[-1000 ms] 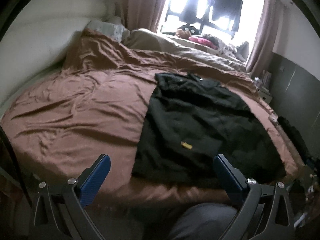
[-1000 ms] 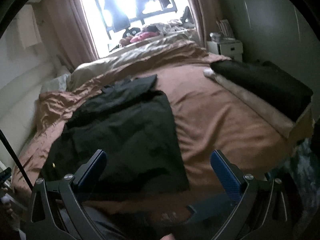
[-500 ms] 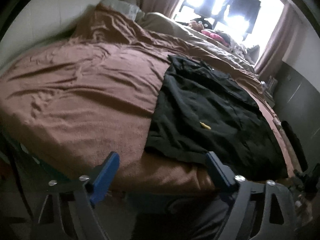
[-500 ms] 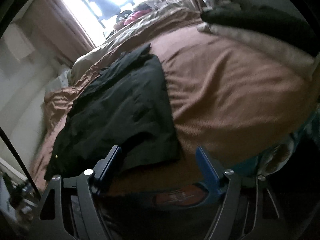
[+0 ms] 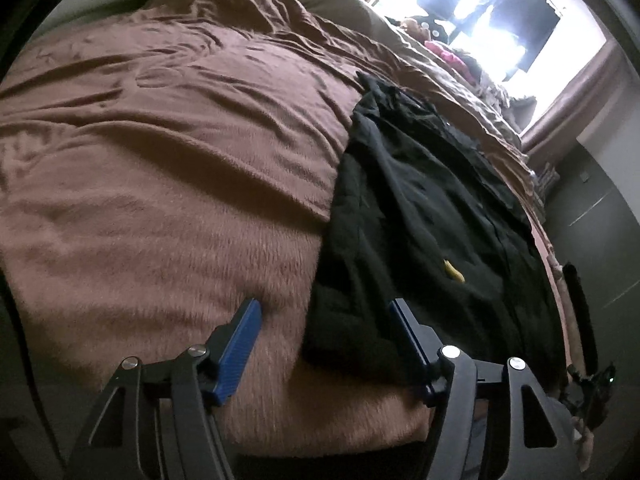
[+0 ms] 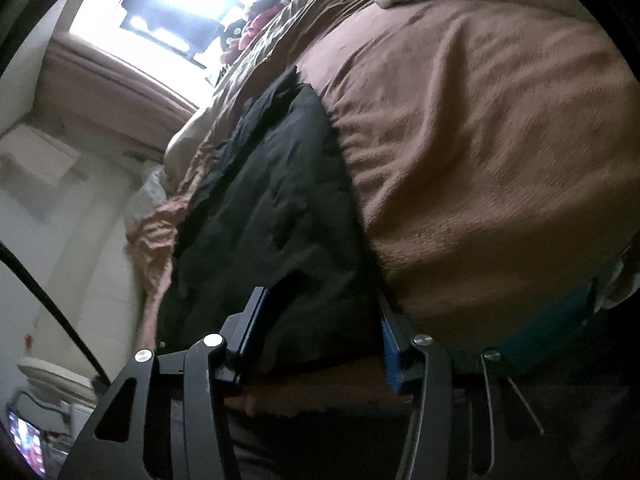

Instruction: Fold large clothes

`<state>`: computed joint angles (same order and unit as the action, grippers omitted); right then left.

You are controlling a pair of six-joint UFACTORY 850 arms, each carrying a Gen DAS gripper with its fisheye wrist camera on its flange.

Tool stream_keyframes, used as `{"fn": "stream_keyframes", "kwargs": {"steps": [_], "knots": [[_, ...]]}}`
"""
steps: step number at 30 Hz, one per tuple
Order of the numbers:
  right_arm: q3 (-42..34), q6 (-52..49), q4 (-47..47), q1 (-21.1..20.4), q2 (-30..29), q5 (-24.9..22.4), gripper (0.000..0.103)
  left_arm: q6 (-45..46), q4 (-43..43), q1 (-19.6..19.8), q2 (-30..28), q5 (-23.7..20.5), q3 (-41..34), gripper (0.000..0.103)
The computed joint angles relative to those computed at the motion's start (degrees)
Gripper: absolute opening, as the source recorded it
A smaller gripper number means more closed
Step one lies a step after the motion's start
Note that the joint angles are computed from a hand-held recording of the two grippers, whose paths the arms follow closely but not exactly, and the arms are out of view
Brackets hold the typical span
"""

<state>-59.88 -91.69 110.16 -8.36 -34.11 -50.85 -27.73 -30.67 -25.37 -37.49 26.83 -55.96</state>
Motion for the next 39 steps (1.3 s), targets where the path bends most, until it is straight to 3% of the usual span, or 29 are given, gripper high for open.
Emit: {"fn": "stream_keyframes", "kwargs": {"steps": [3, 7, 9, 10, 15, 21, 26, 28, 29, 33, 39], "knots": [[-1.0, 0.5, 0.3, -0.7, -2.4, -3.2, 0.048, -3.8, 4.1, 1.0, -0.7, -0.5, -1.0, 0.067], [-1.2, 0.2, 1.1, -1.5, -4.1, -6.1, 0.048, -20.9, 19.8, 2.7, -1.3, 3.6, -0.3, 0.064], [-1.3, -0.2, 2.8, -1.3, -5.3, -7.9, 0.04, -27.7, 26.2, 3.4, -1.2, 5.1, 0.2, 0.056], [-1.4, -0.1, 3.2, -1.2, -5.8, -9.0, 0.03, -29.6, 27.4, 3.5, -1.1, 5.4, 0.5, 0.052], [-0.6, -2.8, 5.2, -1.3, -6.6, -13.7, 0.03, -40.1, 36.1, 4.2, -0.2, 12.5, 3.0, 0.046], [-1.6, -0.9, 5.2, -0.1, -8.2, -9.5, 0.03, -38.4, 33.2, 3.5, 0.3, 14.8, 3.0, 0.046], [-0.6, -3.8, 8.5, 0.7, -6.9, -7.0, 0.03, -34.9, 28.4, 2.7, -2.2, 6.8, -1.6, 0.044], [0.2, -5.3, 12.0, 1.1, -6.2, -5.1, 0.025, -32.4, 24.2, 2.4, -2.6, 5.1, -2.3, 0.022], [0.3, -5.1, 13.2, 1.3, -6.1, -4.1, 0.015, -31.1, 21.5, 2.3, -2.5, 4.3, -2.3, 0.016], [1.9, -6.7, 16.1, 1.7, -4.9, -4.9, 0.001, -25.0, 13.3, 1.5, -1.7, 1.4, -2.5, 0.006], [7.3, -11.1, 18.0, 1.1, 0.5, -10.3, 0.0, -21.1, 9.7, -0.2, 3.1, 8.1, 1.4, 0.004]]}}
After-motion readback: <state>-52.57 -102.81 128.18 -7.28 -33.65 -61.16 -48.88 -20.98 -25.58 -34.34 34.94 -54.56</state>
